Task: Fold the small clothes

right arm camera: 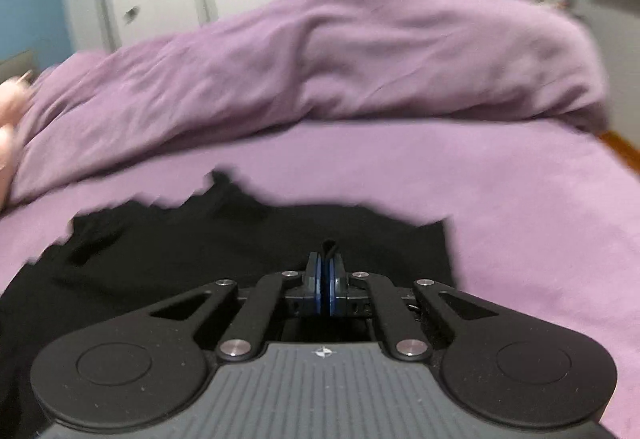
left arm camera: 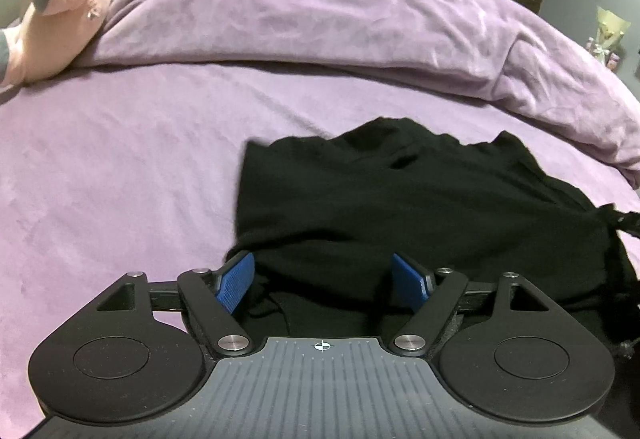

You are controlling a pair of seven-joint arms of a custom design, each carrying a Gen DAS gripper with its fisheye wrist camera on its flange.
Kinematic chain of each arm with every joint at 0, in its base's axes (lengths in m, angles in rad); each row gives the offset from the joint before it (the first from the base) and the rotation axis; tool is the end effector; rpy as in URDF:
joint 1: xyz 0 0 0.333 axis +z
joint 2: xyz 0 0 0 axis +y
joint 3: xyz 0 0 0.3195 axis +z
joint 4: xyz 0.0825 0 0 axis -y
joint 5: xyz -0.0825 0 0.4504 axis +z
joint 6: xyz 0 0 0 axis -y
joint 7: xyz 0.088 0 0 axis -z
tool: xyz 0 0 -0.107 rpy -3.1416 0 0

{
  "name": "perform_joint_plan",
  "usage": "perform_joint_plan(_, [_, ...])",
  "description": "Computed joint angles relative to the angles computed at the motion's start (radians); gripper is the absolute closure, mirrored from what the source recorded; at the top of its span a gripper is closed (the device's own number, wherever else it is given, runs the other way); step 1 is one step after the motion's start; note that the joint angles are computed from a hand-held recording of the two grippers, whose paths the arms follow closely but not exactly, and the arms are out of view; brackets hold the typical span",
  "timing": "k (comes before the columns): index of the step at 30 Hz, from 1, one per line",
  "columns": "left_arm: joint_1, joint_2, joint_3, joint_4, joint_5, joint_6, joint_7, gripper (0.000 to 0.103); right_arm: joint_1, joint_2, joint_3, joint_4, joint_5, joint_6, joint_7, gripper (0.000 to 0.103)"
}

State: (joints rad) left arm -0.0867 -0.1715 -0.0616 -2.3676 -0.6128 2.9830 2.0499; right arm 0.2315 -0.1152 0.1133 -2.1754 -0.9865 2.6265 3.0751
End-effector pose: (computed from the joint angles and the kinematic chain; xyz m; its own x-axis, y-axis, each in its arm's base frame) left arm 0.5703 -0.0451 0.4418 -0.1237 -0.9818 0.1441 -0.6987 -0.0170 -0.7152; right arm 0.5653 0.2256 0.4677 -0.3387 -0.9315 -0.1324 -0.5762 0.3166 -0.7535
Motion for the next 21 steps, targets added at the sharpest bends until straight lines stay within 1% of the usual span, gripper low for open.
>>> perform_joint_plan(1, [0.003, 0.009, -0.003, 0.005, 0.01, -0.004, -0.004, 0.022, 0.004, 0.001, -0.002, 0.003, 0.039, -0.021, -0.018, 0.098])
perform_joint_plan(2, [0.018, 0.014, -0.015, 0.005, 0.046, -0.005, -0.032, 0.022, -0.007, -0.007, 0.011, -0.005, 0.09, -0.026, -0.031, 0.096])
perform_joint_plan(3, [0.028, 0.02, -0.024, 0.005, 0.075, -0.001, -0.056, 0.022, 0.01, -0.028, -0.01, -0.034, 0.115, 0.026, -0.021, 0.094])
perform_joint_plan(4, [0.026, 0.023, -0.023, 0.004, 0.079, -0.002, -0.057, 0.022, 0.005, -0.05, -0.012, -0.065, 0.115, 0.088, -0.006, 0.09])
perform_joint_plan(5, [0.032, 0.025, -0.025, 0.004, 0.096, -0.012, -0.07, 0.022, -0.004, -0.076, -0.008, -0.102, 0.097, 0.161, 0.017, 0.084])
perform_joint_plan(6, [0.042, 0.027, -0.032, 0.004, 0.125, -0.02, -0.096, 0.022, -0.01, -0.095, -0.006, -0.134, 0.095, 0.229, 0.019, 0.081])
perform_joint_plan(7, [0.051, 0.026, -0.038, 0.0, 0.155, -0.026, -0.118, 0.021, 0.001, -0.11, -0.016, -0.167, 0.149, 0.283, -0.038, 0.076])
perform_joint_plan(8, [0.058, 0.025, -0.041, -0.004, 0.183, -0.037, -0.132, 0.021, 0.019, -0.12, -0.027, -0.188, 0.215, 0.295, -0.108, 0.075])
perform_joint_plan(9, [0.066, 0.02, -0.044, -0.011, 0.214, -0.047, -0.144, 0.021, 0.047, -0.124, -0.044, -0.202, 0.294, 0.27, -0.2, 0.075])
perform_joint_plan(10, [0.068, 0.011, -0.042, -0.022, 0.231, -0.049, -0.145, 0.021, 0.047, -0.125, -0.032, -0.197, 0.316, 0.21, -0.234, 0.077])
perform_joint_plan(11, [0.061, 0.0, -0.032, -0.034, 0.222, -0.047, -0.123, 0.021, 0.013, -0.136, 0.0, -0.202, 0.269, 0.179, -0.203, 0.084])
perform_joint_plan(12, [0.055, -0.017, -0.022, -0.052, 0.212, -0.045, -0.1, 0.021, -0.009, -0.147, 0.026, -0.199, 0.246, 0.134, -0.183, 0.086])
perform_joint_plan(13, [0.064, -0.04, -0.024, -0.075, 0.23, -0.044, -0.105, 0.02, -0.014, -0.156, 0.048, -0.18, 0.245, 0.038, -0.183, 0.096])
perform_joint_plan(14, [0.076, -0.065, -0.029, -0.099, 0.256, -0.05, -0.113, 0.02, -0.014, -0.169, 0.06, -0.174, 0.249, -0.014, -0.173, 0.096])
perform_joint_plan(15, [0.063, -0.09, -0.012, -0.122, 0.246, -0.056, -0.079, 0.02, -0.006, -0.187, 0.057, -0.181, 0.273, -0.024, -0.169, 0.096])
perform_joint_plan(16, [0.052, -0.122, 0.004, -0.151, 0.236, -0.059, -0.045, 0.02, 0.008, -0.209, 0.05, -0.192, 0.315, -0.031, -0.178, 0.094])
perform_joint_plan(18, [0.072, -0.198, 0.0, -0.215, 0.262, -0.072, -0.043, 0.02, 0.038, -0.26, 0.037, -0.236, 0.386, 0.002, -0.212, 0.083])
perform_joint_plan(19, [0.059, -0.246, 0.022, -0.254, 0.244, -0.084, -0.025, 0.019, 0.061, -0.301, 0.029, -0.273, 0.434, 0.024, -0.238, 0.072])
perform_joint_plan(20, [0.059, -0.287, 0.029, -0.284, 0.238, -0.103, -0.022, 0.019, 0.08, -0.336, 0.03, -0.305, 0.474, 0.032, -0.254, 0.067])
perform_joint_plan(21, [0.068, -0.335, 0.029, -0.32, 0.241, -0.122, -0.027, 0.019, 0.108, -0.382, 0.028, -0.342, 0.522, 0.027, -0.281, 0.067])
